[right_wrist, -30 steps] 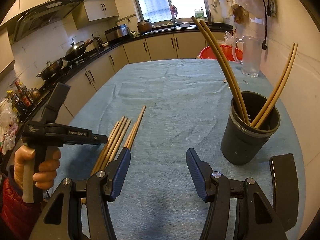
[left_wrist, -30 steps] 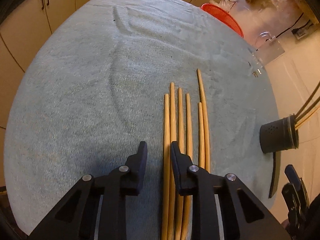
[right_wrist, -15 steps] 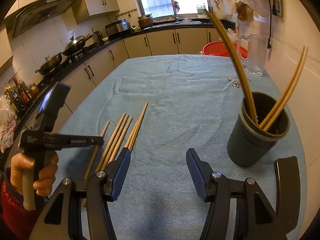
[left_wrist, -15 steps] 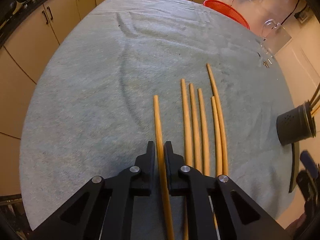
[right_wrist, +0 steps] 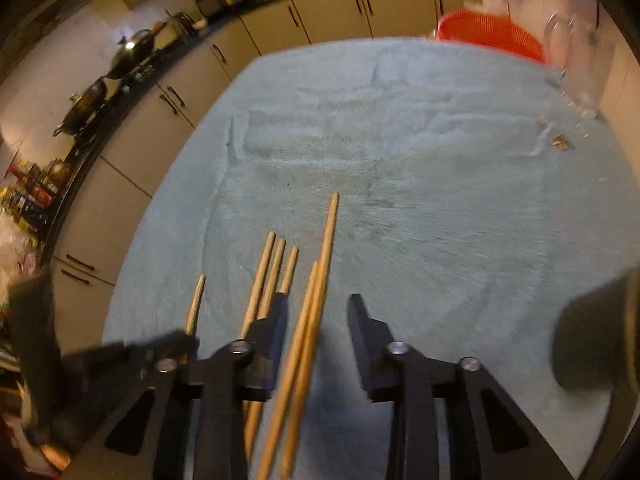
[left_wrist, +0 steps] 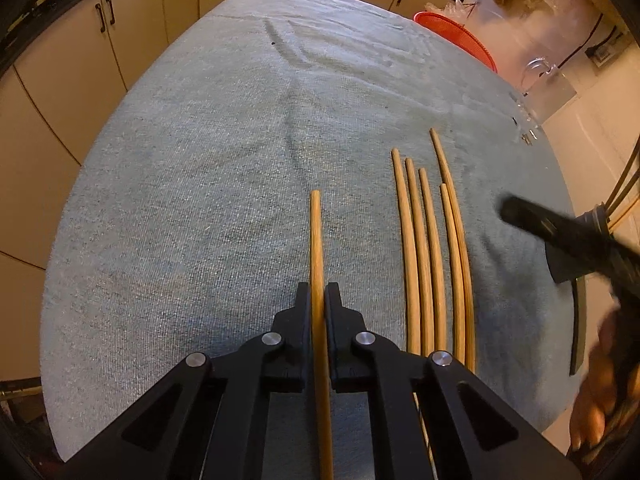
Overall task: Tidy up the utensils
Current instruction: 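Grasp a chopstick with the left gripper while the right gripper grasps another, then lift both held chopsticks upright and carry them over the black cup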
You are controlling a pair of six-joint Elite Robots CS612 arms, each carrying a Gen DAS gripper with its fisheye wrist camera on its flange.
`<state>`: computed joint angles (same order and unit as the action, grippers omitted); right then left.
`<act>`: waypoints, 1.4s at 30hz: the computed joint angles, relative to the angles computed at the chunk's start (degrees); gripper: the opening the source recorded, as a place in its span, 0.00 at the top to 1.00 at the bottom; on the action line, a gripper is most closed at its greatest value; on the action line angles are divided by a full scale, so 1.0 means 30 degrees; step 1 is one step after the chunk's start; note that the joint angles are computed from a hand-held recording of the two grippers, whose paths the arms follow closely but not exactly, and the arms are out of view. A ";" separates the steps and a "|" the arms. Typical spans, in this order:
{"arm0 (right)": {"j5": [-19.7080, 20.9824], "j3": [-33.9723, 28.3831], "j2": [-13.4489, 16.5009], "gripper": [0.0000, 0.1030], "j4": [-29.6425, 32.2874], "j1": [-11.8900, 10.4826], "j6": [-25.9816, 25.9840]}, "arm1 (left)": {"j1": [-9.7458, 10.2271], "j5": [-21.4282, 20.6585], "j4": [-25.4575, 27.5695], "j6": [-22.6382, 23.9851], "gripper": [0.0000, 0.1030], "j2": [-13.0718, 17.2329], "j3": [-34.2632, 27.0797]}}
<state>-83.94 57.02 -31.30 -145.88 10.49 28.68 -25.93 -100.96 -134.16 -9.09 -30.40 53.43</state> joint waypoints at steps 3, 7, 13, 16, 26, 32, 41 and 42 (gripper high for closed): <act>0.0196 -0.1879 0.0992 0.75 0.1861 -0.0085 0.0381 | 0.0060 -0.0238 -0.0067 0.0149 0.94 0.0008 0.0017; -0.0334 -0.4023 0.2074 0.79 0.3730 -0.0015 0.0221 | 0.0094 -0.0453 -0.0071 0.0284 0.93 0.0048 -0.0038; -0.1673 -0.6214 0.3046 0.92 0.6234 0.0234 -0.0487 | 0.0094 -0.0458 0.0082 0.0397 0.94 0.0122 -0.0227; -0.1302 -0.5670 0.2822 0.93 0.5475 0.0134 -0.0108 | 0.0023 -0.0312 0.0142 0.0366 0.94 0.0275 -0.0501; -0.1241 -0.0221 -0.0009 0.93 -0.1663 0.0171 -0.0046 | 0.0072 -0.0703 -0.2334 -0.0238 0.94 -0.0429 0.0541; -0.2367 0.2726 -0.1557 0.93 -0.6714 0.0600 -0.0749 | -0.0076 -0.0508 -0.4786 -0.0277 0.94 -0.1425 0.1989; -0.4190 0.5436 -0.2895 0.93 -1.1285 0.1212 -0.1538 | -0.0300 -0.0579 -0.6693 0.0048 0.94 -0.2509 0.3424; -0.4241 0.5626 -0.2989 0.93 -1.1520 0.1220 -0.1572 | -0.0316 -0.0579 -0.6812 0.0052 0.94 -0.2578 0.3512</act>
<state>-96.66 73.90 -40.27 -180.45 14.15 23.96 -26.88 -102.69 -154.60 -8.93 -38.14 63.96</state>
